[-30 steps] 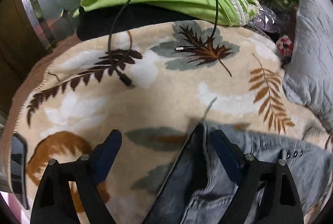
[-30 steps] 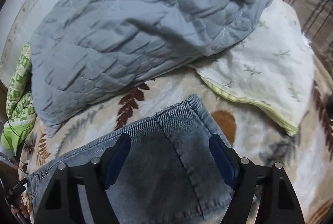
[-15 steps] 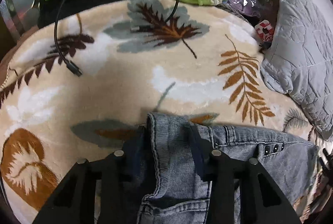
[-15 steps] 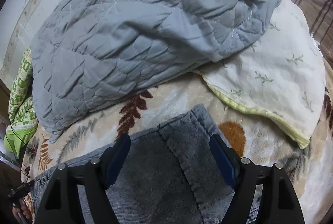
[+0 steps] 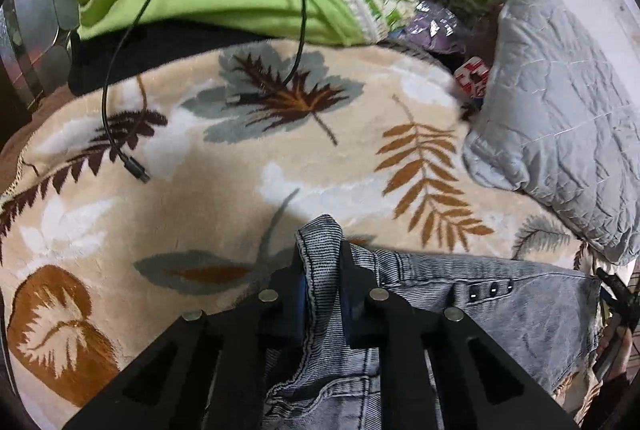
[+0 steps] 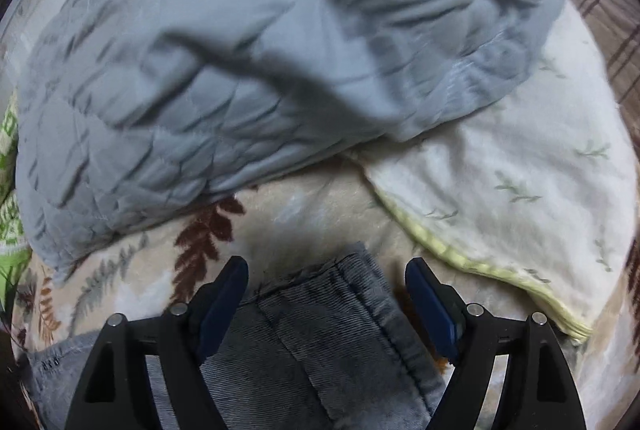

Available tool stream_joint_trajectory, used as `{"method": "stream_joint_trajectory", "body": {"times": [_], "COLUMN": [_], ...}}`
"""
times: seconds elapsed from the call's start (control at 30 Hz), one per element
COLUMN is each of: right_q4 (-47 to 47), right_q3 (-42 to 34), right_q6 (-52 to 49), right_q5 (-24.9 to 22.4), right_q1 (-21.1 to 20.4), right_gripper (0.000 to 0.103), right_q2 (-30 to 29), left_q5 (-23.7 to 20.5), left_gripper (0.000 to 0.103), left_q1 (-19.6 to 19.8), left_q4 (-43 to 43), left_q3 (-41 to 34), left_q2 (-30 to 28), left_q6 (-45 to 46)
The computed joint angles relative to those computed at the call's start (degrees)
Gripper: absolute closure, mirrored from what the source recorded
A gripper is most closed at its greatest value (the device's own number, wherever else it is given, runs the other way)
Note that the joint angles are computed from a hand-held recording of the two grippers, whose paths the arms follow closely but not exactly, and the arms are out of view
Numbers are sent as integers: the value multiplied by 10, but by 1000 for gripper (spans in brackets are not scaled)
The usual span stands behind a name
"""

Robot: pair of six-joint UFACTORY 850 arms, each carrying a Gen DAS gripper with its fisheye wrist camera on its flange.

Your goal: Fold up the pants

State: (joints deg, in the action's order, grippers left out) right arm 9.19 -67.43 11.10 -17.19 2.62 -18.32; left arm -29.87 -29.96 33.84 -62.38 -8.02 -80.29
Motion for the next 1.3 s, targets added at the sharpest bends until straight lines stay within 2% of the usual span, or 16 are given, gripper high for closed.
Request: {"method": "stream_joint_trajectory", "body": {"times": [0.03,0.07,0.1,0.13,0.17,0.3,0.47,0.53,0.63,0.8,0.9,0.97,1.1,1.3], "right_q4": [-14,-52,-66,-56,-43,-89,-36,26,66,221,315,336,341,322], "right_q3": [-4,-9,-2,6,13,48,119,152,196,284,339,369,428,481], "right_q6": [4,29,35,23,10,48,6,-53,-91,-225,-306,-326,-334,-312], "right_q5": [-9,-22,-13,-4,1,13,42,47,41,21,-20,-61,-148,-212], "right_q1": [4,10,12,13,14,23,15,4,-9,-46,-84,-110,-162,-200], "right_gripper": [48,63,71,92,91,91,91,91,91,91,91,91,91,91], "right_q2": [-5,-10,-4,5,14,66,176,226,288,402,484,530,621,717], "left_q5": [-2,-2,-4,-6,-5,8,13,15,12,-35,-89,-112,-130,-161], "left_gripper": [90,90,90,90,90,90,90,90,90,90,92,92,92,92], "left_q1": [-2,-5,-8,-11,-13,-24,-51,-62,-89,-156,-211,-243,-292,-357], "left_q4": [7,14,21,30,38,64,132,157,201,232,236,213,149,131], "left_q3": [-1,-1,-1,0,2,16,46,63,100,158,193,214,251,292], "left_q2": [2,4,7,11,16,44,102,129,181,261,301,322,345,380], "left_q6": [-5,-11,-17,-25,-31,-62,-132,-161,-214,-276,-308,-302,-286,-336]}}
